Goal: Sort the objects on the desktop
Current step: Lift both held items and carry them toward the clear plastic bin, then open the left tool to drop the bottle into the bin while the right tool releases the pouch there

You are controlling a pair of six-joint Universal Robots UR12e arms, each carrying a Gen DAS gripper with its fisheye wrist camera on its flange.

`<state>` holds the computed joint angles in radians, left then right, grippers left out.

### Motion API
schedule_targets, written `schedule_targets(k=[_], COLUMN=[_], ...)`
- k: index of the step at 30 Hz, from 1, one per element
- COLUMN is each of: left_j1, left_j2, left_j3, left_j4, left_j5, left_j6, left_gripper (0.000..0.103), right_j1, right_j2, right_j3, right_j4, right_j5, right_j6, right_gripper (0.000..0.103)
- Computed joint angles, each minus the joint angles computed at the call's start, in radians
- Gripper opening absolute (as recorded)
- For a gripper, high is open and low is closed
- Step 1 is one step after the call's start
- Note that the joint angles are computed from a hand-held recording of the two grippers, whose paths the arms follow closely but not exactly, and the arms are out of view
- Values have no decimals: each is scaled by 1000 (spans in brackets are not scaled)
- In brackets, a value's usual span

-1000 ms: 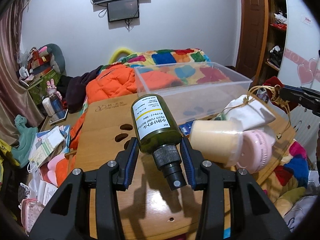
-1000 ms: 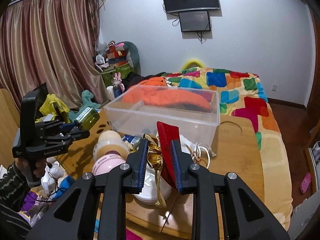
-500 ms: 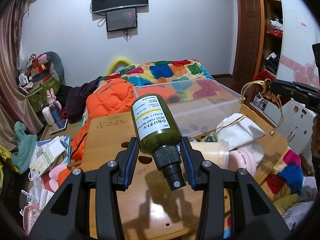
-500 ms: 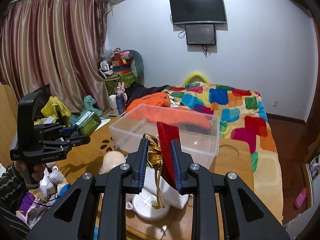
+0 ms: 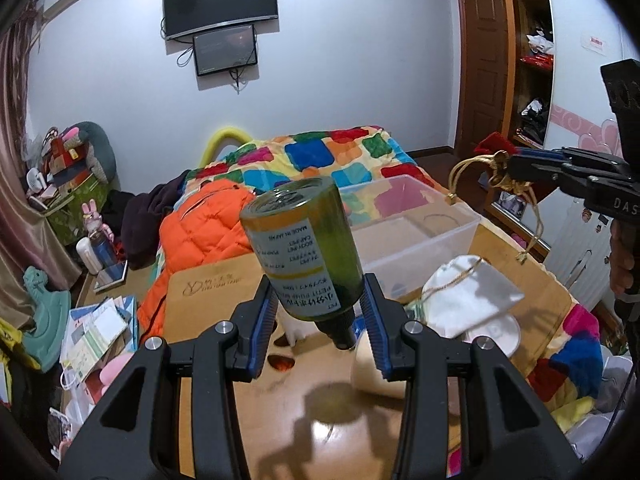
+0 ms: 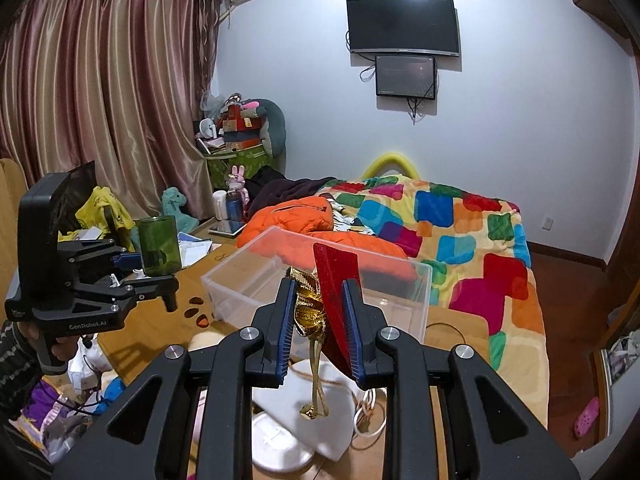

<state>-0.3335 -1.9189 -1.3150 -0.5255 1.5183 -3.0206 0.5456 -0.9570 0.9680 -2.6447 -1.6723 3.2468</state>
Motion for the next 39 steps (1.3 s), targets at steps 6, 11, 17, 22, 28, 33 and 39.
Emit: schedule_targets(k=[6, 11, 17, 22, 28, 33, 39], left_j1=[-6, -9, -12, -11, -8, -3, 5], left_j2=[-39, -70, -102, -134, -173, -205, -246], left_j3=[63, 116, 169, 220, 277, 326, 391], left_j4=[-14, -41, -78, -114, -162, -213, -300], left_j5=[-19, -30, -27, -39, -42, -55, -79], left_j6=[17, 25, 34, 32, 33, 29, 22], left_gripper=[42, 42, 42, 42, 42, 42, 42], right_j1=[-12, -19, -27, -33, -44, -53, -63], right_j2=[29, 52, 89, 117, 155, 195, 249], right_j3=[-51, -93, -164, -215, -275, -334, -422], right_j4=[25, 50, 95, 129, 180, 239, 340], right_j5=[11, 17, 25, 30, 50, 68, 95], right_j6=[-1, -4, -22, -30, -30, -32, -42], right_gripper=[21, 21, 21, 21, 21, 21, 21])
